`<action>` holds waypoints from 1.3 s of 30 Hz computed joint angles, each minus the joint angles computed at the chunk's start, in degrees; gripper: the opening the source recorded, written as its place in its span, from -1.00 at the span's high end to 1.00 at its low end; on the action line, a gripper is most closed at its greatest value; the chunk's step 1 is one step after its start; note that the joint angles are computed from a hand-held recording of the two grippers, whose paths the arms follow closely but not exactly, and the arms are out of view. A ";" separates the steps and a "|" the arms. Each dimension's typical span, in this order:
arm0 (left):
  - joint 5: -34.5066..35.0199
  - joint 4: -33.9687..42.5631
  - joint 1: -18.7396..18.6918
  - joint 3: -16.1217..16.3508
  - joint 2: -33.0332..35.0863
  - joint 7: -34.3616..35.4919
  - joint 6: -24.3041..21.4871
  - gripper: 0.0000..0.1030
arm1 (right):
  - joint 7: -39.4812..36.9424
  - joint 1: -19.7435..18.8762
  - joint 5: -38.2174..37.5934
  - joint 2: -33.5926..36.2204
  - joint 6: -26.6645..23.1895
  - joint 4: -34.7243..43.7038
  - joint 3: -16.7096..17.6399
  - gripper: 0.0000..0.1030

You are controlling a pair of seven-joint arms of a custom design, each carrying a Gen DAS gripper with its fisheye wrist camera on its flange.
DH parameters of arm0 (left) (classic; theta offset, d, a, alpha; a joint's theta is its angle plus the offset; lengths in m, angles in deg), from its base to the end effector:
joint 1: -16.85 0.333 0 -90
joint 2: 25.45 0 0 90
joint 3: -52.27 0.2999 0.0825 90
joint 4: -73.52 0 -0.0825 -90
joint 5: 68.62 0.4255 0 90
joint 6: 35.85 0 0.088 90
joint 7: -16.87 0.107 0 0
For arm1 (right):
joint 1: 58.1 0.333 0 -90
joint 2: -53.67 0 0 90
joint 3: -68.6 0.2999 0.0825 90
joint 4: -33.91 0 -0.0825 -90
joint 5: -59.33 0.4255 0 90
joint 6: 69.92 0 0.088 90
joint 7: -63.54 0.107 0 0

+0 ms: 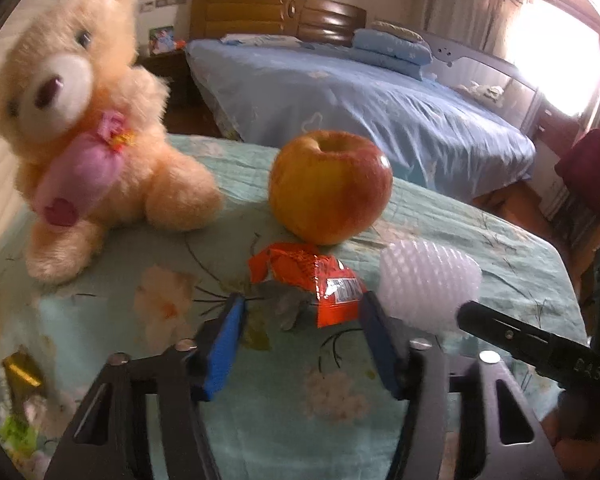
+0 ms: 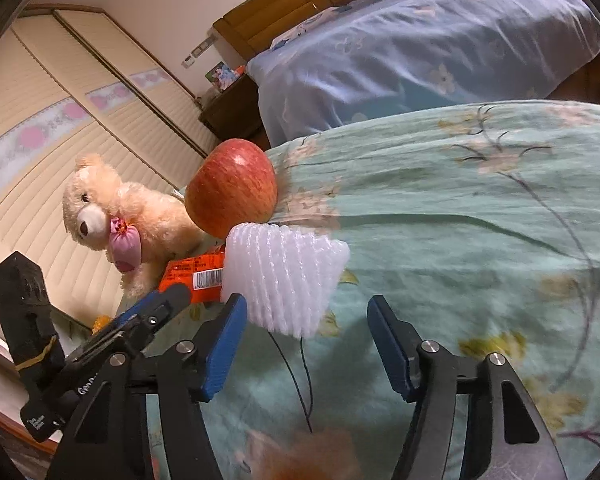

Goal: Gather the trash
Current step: 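Grasp the red wrapper with the left tool while the right tool grasps the white foam net, then carry the red wrapper and white foam net over the bin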

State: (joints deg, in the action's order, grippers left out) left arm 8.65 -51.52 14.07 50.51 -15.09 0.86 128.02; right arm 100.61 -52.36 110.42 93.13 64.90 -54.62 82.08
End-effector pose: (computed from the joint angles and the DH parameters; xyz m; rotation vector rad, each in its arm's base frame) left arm 0.5845 -0.1000 0.2864 -2.1733 1.2358 -0.6625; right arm 0.7084 0.2326 0.2364 -2.0741 1.1303 0.3620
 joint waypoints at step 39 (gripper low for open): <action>15.59 -3.98 -4.63 -6.38 -4.00 -15.20 0.52 1.00 | -16.91 -5.79 14.86 -16.50 4.33 -21.02 -4.85 0.62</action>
